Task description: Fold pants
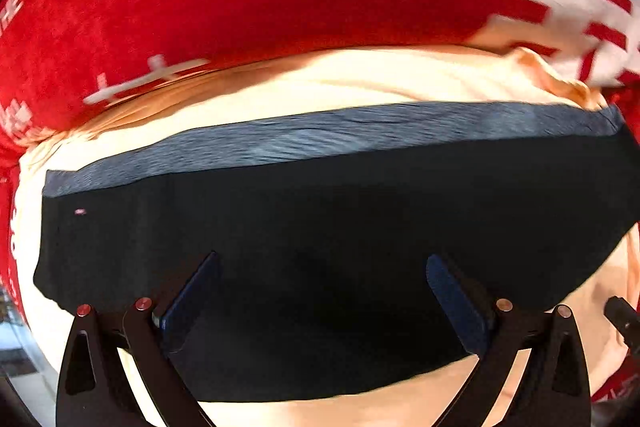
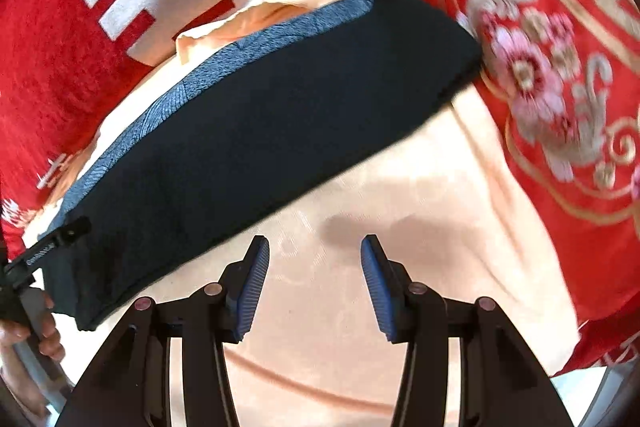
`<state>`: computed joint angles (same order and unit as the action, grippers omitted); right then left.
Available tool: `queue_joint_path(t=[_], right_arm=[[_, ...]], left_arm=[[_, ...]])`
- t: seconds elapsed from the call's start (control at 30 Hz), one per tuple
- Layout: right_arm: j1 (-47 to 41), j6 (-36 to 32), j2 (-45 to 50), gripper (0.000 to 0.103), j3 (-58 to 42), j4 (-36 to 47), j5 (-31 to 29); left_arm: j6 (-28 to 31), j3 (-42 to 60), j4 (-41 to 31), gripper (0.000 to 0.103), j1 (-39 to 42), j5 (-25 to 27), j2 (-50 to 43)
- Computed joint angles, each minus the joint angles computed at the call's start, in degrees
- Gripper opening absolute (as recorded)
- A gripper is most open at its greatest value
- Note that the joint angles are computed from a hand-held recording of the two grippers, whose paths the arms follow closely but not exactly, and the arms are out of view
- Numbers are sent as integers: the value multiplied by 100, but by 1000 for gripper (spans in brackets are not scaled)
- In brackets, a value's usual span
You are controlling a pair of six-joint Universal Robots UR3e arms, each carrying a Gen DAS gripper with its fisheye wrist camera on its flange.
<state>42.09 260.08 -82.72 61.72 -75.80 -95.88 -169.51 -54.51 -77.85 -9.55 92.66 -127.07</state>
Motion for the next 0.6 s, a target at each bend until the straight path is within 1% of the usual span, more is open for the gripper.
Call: queue_joint_path(t=[0.13,0.37,0.47,0.5,0.6], right_arm=[[-182,1,-371,52,599,-255,6],[-475,23,-954,52,1392,-632,-41],[-519,11,-1117,52,1539,-703,-68],[-542,3,-1189,52,1630,-757,-74],[-615,57,-1437,52,1972,-969,-77]], left_arm=[[-223,369,-264,103,-265,-109,-205],[-514,1154,-740,103,-780,-90,-589],[-743,1751,-1142,103,-1051,-40,-832],[-880,2097,-1339,103,-1193,-17,-986],[-991,2202,-1368,103,-1322,20,-1078]])
